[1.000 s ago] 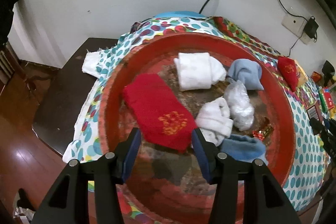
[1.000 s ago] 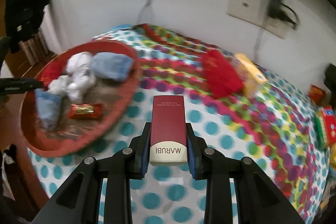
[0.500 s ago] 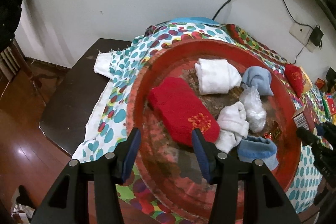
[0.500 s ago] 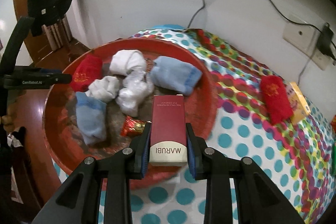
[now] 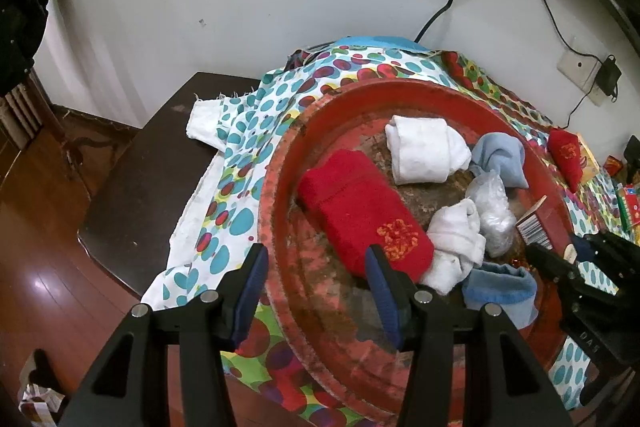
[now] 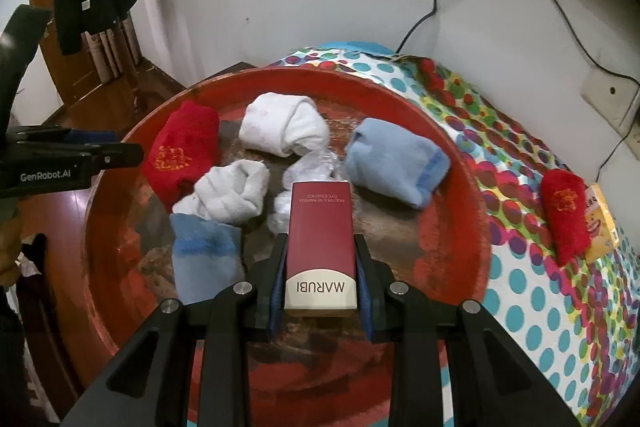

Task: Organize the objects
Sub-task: 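Carry the MARUBI box onto the red tray and open the right tool, then move the right tool to the yellow box while the left reaches the red sock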

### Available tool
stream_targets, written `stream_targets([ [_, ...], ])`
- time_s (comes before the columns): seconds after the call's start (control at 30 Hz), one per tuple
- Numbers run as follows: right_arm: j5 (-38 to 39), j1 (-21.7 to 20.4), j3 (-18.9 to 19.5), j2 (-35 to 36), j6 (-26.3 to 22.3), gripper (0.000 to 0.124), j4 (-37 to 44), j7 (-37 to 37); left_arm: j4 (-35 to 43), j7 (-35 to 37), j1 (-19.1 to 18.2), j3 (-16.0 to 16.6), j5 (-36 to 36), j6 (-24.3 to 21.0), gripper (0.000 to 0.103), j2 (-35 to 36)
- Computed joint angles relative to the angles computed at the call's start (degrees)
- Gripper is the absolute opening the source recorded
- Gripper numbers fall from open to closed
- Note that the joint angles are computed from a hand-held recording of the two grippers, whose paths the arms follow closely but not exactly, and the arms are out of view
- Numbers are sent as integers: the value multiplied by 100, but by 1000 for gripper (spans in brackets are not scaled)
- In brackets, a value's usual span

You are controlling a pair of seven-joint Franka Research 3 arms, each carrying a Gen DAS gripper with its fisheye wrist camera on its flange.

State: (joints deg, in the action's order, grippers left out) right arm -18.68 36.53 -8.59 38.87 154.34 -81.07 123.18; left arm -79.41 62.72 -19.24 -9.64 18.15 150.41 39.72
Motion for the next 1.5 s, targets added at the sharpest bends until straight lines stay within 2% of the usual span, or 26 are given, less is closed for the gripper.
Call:
stream_targets([
  [0.2,114,-25,84,168,-148,28,260,-136,3,69,40,-42,-63,18,52,15],
  [0.43,43,56,-20,39,33,50,70,-17,22,142,55,-79,-130,35,52,27],
  [0.57,-55,110,-89,-119,136,52,-143,111,73,172,36,-77,-144,-21,52,47],
  [0.73,-339,229,-270,-391,305,65,-531,436,112,177,-17,-44,-102,-78,52,62],
  [1.07,-900,169,-581,-1066,686,67,-1516,1375,112,231,-29,-77,-121,-17,52,48],
  [1.13,-1146,164,-695,-1206,647,73,-1714,1634,92,174,-73,-36,-76,40,52,25],
  [1.23,-1612,97,-841,-1418,453,73,-1980,2046,111,221,-75,-77,-77,52,52,33],
  [1.5,-2503,-388,-825,-1721,-318,73,-2304,2390,417,335,-282,-38,65,-240,52,190],
])
